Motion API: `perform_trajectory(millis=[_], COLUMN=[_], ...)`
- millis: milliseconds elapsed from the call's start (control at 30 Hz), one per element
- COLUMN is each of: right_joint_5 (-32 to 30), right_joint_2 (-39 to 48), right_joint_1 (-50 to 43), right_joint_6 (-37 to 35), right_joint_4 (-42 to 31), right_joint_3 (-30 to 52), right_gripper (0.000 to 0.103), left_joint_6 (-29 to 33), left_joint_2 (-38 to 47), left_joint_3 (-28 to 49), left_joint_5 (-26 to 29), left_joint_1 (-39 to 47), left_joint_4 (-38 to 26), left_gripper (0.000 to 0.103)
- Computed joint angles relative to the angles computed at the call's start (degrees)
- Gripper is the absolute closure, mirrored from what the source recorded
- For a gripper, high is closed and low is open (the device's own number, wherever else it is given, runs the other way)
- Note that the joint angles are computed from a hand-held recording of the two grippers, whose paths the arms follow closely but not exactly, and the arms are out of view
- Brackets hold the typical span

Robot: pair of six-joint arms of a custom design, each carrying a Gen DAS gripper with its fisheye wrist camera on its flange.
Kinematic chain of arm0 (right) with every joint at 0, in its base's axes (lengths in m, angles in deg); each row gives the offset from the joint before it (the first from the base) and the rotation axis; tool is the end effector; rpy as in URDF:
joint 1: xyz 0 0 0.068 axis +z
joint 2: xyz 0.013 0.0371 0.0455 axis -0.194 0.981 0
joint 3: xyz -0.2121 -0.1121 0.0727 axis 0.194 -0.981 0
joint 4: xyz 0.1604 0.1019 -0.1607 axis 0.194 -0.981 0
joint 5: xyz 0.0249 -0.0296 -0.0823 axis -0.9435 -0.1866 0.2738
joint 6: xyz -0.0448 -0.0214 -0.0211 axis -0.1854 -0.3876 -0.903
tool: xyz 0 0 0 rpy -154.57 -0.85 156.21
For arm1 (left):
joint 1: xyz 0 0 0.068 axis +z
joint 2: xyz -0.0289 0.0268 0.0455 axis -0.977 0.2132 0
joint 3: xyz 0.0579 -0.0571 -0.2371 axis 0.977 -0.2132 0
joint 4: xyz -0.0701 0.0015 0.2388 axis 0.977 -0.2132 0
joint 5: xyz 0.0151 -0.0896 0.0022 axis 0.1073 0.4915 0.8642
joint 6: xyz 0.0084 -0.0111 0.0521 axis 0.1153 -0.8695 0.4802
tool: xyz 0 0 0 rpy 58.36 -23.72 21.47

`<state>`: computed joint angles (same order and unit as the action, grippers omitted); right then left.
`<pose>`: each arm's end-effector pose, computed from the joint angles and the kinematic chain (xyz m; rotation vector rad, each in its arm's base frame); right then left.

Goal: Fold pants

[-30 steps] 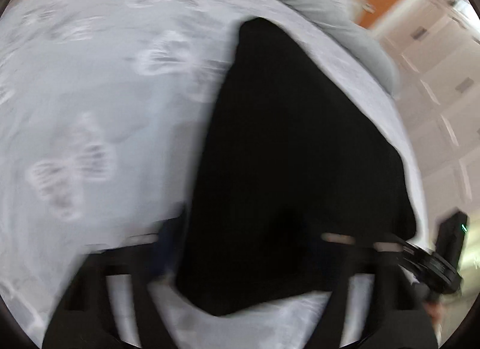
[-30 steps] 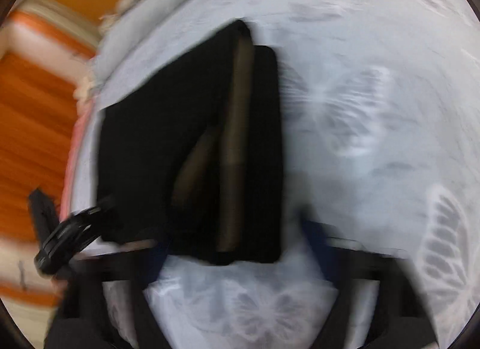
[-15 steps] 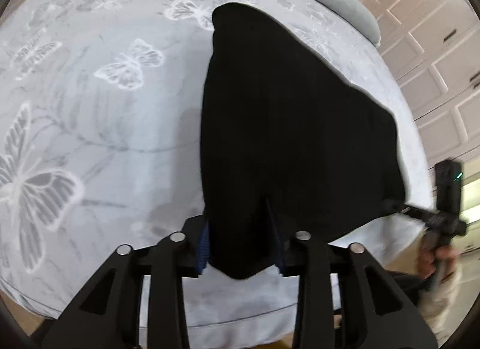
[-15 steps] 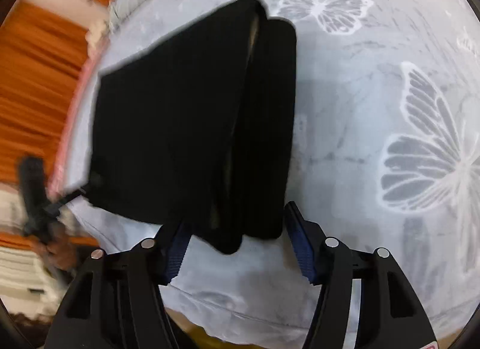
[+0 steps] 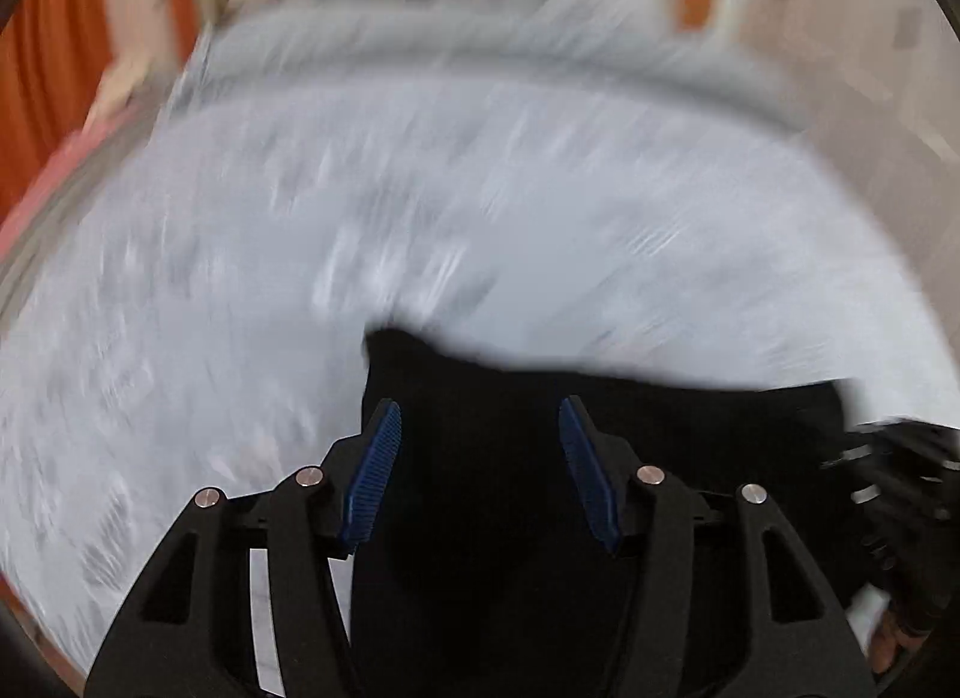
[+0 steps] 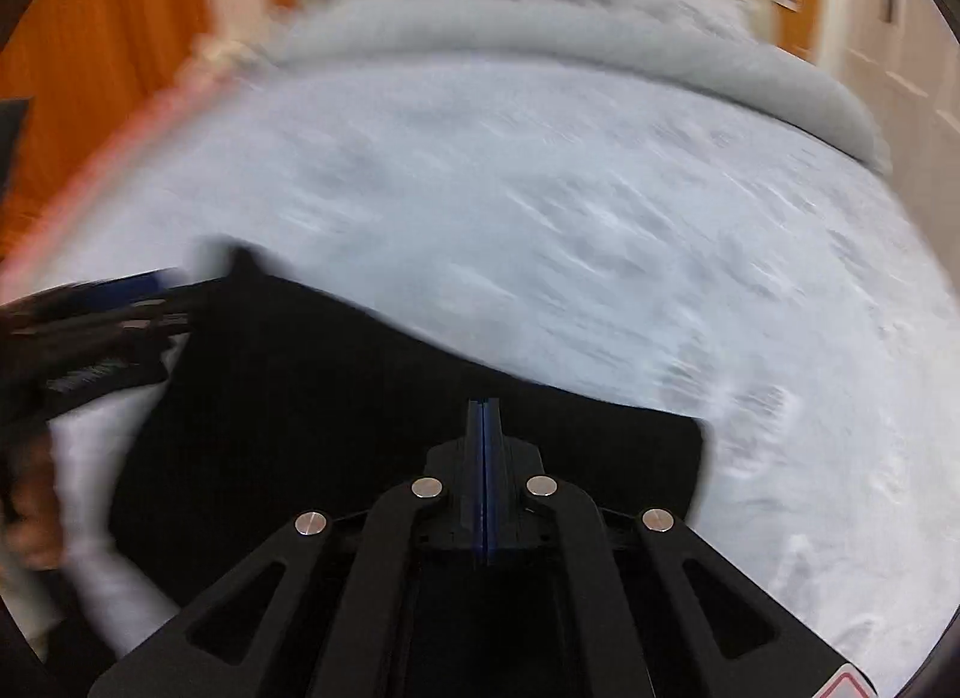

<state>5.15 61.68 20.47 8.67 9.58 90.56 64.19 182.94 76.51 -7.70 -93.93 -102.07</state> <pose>0.2195 0.1174 0.1970 0.4399 2.5258 -0.1251 0.3490 -0.1076 0.2002 0.6771 2.5031 -0.2494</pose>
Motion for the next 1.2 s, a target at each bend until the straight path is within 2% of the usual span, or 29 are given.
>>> perform_trajectory(millis=[33,67,100,133,200,267,333,367,433,533,667,767,833,867,900,933,967,1000,1033,1133,1200], right_joint_5=[-2.3,-3.8,-6.73,-7.91,-5.16,-3.14,-3.68,-5.07,-5.47,-0.13,-1.34,-2.38,-0.23,1.55,3.54,5.43,6.05,5.77,5.12,3.07,2.54], right_joint_2=[-0.9,-2.62,-5.92,-9.55,-11.81,-13.67,-9.53,-10.19,-17.33,-21.19,-19.47,-24.26,-27.45,-27.74,-27.54,-26.71,-25.64,-24.96,-22.73,-21.53,-19.9], right_joint_1=[-5.05,-7.92,-10.56,-10.38,-6.26,0.24,-0.96,-2.4,-1.66,8.78,20.81,21.26,23.51,25.25,27.65,30.65,32.95,33.69,35.49,34.68,34.07], right_joint_6=[0.02,1.03,1.48,3.5,4.59,5.37,5.27,6.0,9.54,14.1,21.39,22.88,25.93,28.3,31.58,36.39,39.56,40.12,41.03,36.6,34.18], right_joint_4=[1.98,2.9,4.17,3.04,-0.05,-1.21,-3.08,-2.27,-2.55,-9.77,-15.23,-13.78,-17.15,-19.46,-22.41,-26.58,-29.04,-29.84,-30.79,-25.53,-22.42], right_joint_3=[-3.23,-5.12,-7.22,-7.55,-5.36,-5.2,-6.67,-8.85,-11.59,-8.57,-8.95,-13.84,-12.64,-11.74,-10.64,-9.29,-8.44,-8.62,-8.44,-12.04,-13.24], right_gripper=[0.103,0.103,0.103,0.103,0.103,0.103,0.103,0.103,0.103,0.103,0.103,0.103,0.103,0.101,0.094,0.077,0.066,0.052,0.052,0.052,0.055], left_joint_6=[-0.99,-3.08,-3.94,-3.92,-4.08,-3.46,-2.03,-1.1,0.43,3.78,9.35,14.42,15.81,15.92,16.18,16.43,16.63,17.03,17.52,18.47,19.93], left_joint_2=[2.09,4.66,4.35,3.07,-0.48,-4.52,-7.61,-9.37,-11.71,-16.4,-23.83,-22.59,-18.83,-19.12,-19.88,-21.43,-22.39,-23.16,-23.41,-24.47,-25.44], left_joint_3=[0.73,1.38,0.95,0.56,-1.4,-3.25,-6.06,-8.16,-10.19,-13.09,-20.91,-25.63,-24.78,-24.94,-25.13,-25.68,-26.03,-26.0,-25.65,-26.16,-27.98], left_joint_5=[-0.02,0.88,-0.31,-1.49,-1.89,0.84,-0.82,-1.79,-1.09,1.23,5.97,1.93,4.62,5.5,6.27,6.68,6.75,6.92,7.81,9.22,7.88], left_joint_1=[0.19,0.75,0.53,0.11,-0.29,0.2,-0.41,-0.41,0.55,3.0,9.2,10.18,12.9,13.73,14.55,15.33,15.64,15.91,16.35,17.22,15.87], left_joint_4=[-0.33,1.4,2.73,2.65,2.99,3.47,5.51,6.82,5.74,2.23,-0.45,2.69,2.7,2.95,3.02,3.2,3.23,2.58,1.44,-0.42,0.03], left_gripper=[0.045,0.037,0.033,0.033,0.038,0.037,0.037,0.037,0.037,0.036,0.033,0.031,0.027,0.025,0.025,0.025,0.025,0.023,0.021,0.016,0.015])
